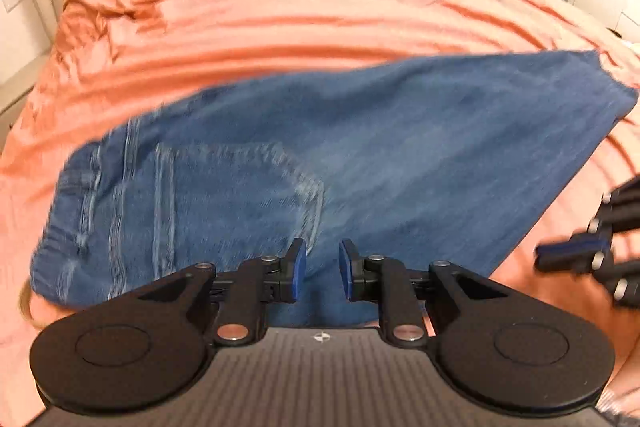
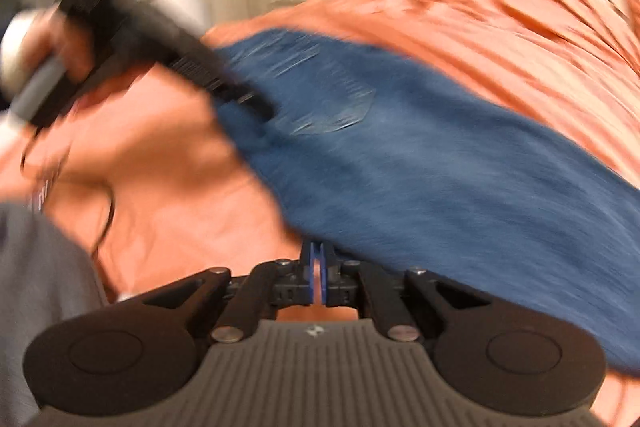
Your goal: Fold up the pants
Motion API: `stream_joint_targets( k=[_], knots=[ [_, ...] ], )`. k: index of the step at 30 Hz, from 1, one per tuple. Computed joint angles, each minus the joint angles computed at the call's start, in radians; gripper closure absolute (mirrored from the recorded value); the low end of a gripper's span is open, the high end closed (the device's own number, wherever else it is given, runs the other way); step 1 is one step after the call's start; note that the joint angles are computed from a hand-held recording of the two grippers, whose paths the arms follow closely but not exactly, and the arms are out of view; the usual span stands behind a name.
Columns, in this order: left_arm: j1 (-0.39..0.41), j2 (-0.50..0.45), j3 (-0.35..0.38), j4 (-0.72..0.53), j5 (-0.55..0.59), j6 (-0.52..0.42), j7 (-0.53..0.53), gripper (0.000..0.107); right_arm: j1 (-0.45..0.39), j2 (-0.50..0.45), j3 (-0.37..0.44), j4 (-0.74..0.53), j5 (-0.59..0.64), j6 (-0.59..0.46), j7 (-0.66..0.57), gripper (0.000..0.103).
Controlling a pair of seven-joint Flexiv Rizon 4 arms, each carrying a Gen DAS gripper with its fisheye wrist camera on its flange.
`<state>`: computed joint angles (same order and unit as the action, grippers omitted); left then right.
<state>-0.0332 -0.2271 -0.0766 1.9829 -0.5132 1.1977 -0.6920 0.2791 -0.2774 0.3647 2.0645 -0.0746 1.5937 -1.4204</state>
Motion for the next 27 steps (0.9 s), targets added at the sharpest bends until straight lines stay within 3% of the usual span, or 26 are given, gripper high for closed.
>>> stream_joint_targets(
  k=[1, 5, 7, 10, 13, 16, 21, 27],
  knots=[
    [-0.007, 0.001, -0.005, -0.009, 0.001, -0.001, -0.006, 0.082, -0.036, 0.02, 0.02, -0.001, 0.04, -0.006, 0.015, 0.1],
    [-0.051, -0.018, -0.017, -0.067, 0.052, 0.003, -0.058, 0.082, -0.089, 0.118, -0.028, 0.027, 0.165, -0.028, 0.131, 0.081],
    [-0.074, -0.038, -0.031, -0.105, 0.071, -0.004, -0.084, 0.082, -0.121, 0.168, -0.068, 0.048, 0.229, -0.046, 0.175, 0.081],
    [-0.107, -0.085, -0.051, -0.179, 0.095, -0.033, -0.129, 0.082, -0.16, 0.249, -0.156, 0.102, 0.285, -0.07, 0.246, 0.07],
    [-0.149, -0.153, -0.061, -0.268, 0.142, -0.064, -0.187, 0.082, -0.205, 0.306, -0.239, 0.119, 0.397, -0.12, 0.221, 0.059],
    [-0.186, -0.224, -0.075, -0.35, 0.179, -0.081, -0.227, 0.082, -0.251, 0.329, -0.325, 0.122, 0.487, -0.161, 0.192, 0.059],
    [-0.228, -0.341, -0.115, -0.468, 0.193, -0.093, -0.247, 0.082, -0.34, 0.296, -0.44, 0.058, 0.792, -0.238, -0.007, 0.058],
    [-0.292, -0.47, -0.109, -0.634, 0.241, -0.168, -0.272, 0.082, -0.499, 0.159, -0.451, -0.088, 1.147, -0.378, -0.277, 0.055]
  ],
)
